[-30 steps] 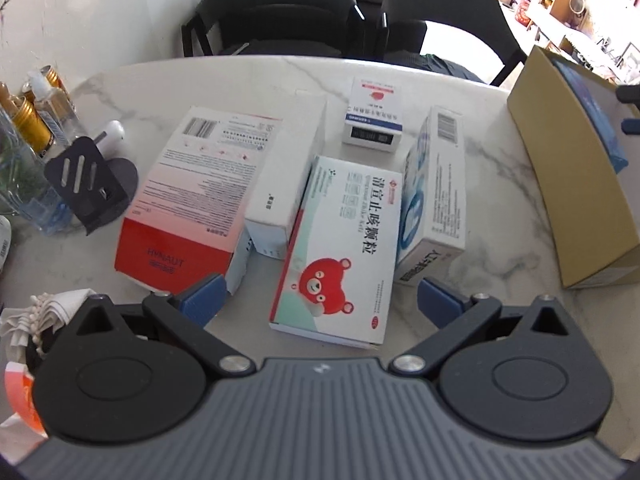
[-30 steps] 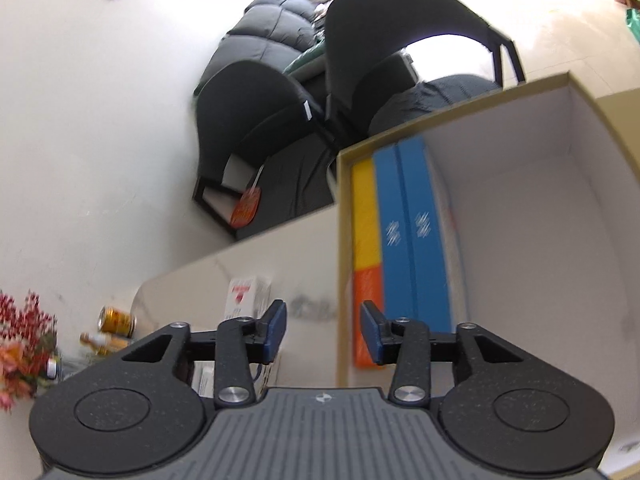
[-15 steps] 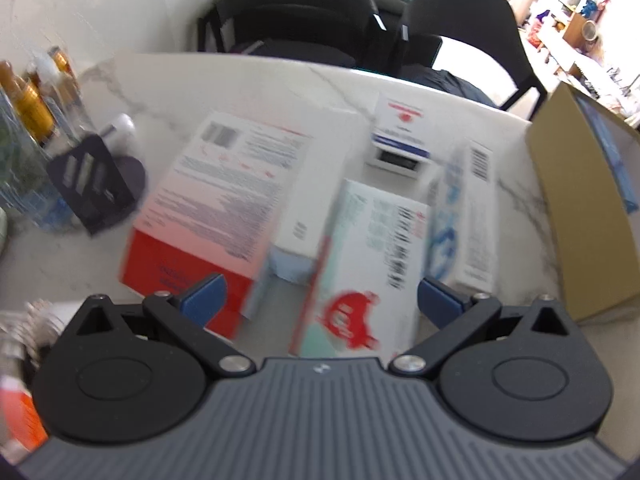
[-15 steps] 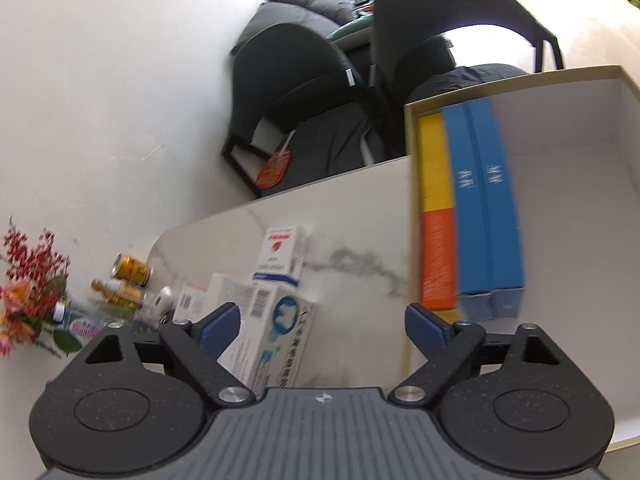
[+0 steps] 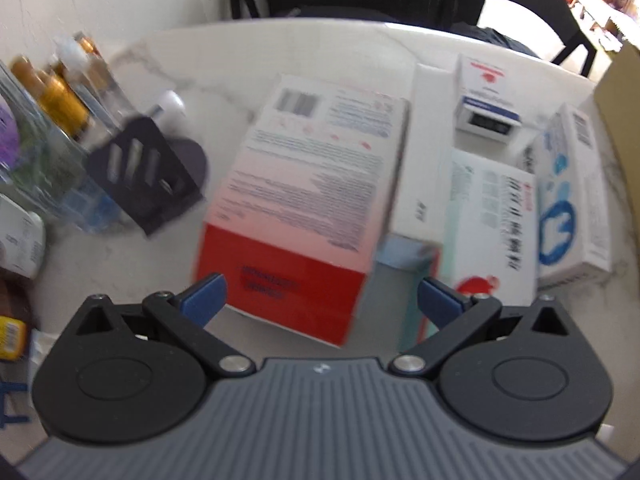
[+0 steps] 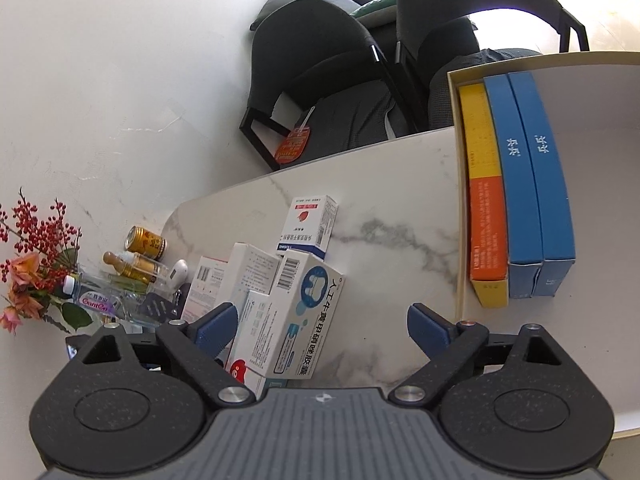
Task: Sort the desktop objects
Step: 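Move the left gripper to the red-and-white medicine box on the table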
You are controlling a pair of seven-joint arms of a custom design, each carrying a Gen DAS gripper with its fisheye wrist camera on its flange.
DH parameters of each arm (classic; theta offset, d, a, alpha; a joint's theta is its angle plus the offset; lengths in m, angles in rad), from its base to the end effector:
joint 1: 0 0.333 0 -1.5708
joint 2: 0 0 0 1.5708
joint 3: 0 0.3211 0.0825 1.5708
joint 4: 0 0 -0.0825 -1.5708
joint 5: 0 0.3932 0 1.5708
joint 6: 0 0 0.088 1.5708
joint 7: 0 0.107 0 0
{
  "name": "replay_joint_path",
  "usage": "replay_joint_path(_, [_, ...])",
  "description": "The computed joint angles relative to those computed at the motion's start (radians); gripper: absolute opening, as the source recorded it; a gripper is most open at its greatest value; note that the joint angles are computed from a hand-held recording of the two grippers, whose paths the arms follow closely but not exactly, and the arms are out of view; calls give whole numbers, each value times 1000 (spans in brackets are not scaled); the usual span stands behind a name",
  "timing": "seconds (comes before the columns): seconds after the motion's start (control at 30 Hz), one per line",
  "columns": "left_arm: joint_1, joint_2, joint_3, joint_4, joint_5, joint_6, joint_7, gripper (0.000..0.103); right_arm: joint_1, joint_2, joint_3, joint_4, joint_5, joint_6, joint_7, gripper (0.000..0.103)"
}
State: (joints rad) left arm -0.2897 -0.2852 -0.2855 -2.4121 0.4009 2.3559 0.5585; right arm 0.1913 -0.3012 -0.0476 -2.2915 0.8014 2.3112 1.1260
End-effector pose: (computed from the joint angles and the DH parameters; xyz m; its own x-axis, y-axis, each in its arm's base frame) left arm 0.4023 -0.2583 0.4384 0.2007 -0.9757 -0.0882 -0.8966 -0.1467 -0.4179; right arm 0.4890 0.0835 0.5110 0.2274 -0.8043 -0.5490 -0.9184 0.0103 -0.3955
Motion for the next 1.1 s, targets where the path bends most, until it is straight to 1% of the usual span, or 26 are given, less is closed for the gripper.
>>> replay_joint_path(0.1, [12,-10,6,-4,31,22,12,103,0,0,0,1,-4,-3,3,93])
replay_joint_path(0.17, [10,7,27,-3,18,54,81,103,0,1,1,2,-5,-3,5,93])
replay_joint_path(0.23, [8,37,40,14,-10,47,158,103,0,5,2,5,-10,-4,9,93])
replay_joint_path(0.3, [11,58,40,29,-13,26,213,103,1,5,3,6,-13,-8,7,93])
replay_joint_path(0.43, [23,67,36,28,19,33,277,103,2,3,3,3,-15,-8,1,93])
replay_joint_path(0.57, [31,95,32,57,46,-1,329,103,-3,9,3,0,-22,-11,19,93])
replay_joint_path(0.63, [28,98,33,58,35,6,348,103,-2,9,3,-2,-20,-16,17,93])
replay_joint_path(0.73, [15,85,41,43,-22,37,398,103,1,9,1,-3,-9,-24,9,93])
replay_joint_path(0.87, [-5,80,32,43,-100,34,398,103,3,7,-2,-2,5,-31,-7,93])
replay_joint_path(0.97, [-23,88,11,52,-109,30,376,103,2,12,0,1,8,-33,-7,93])
replay_joint_path(1.1, [-46,92,-1,49,-132,66,336,103,5,13,5,1,6,-38,-17,93])
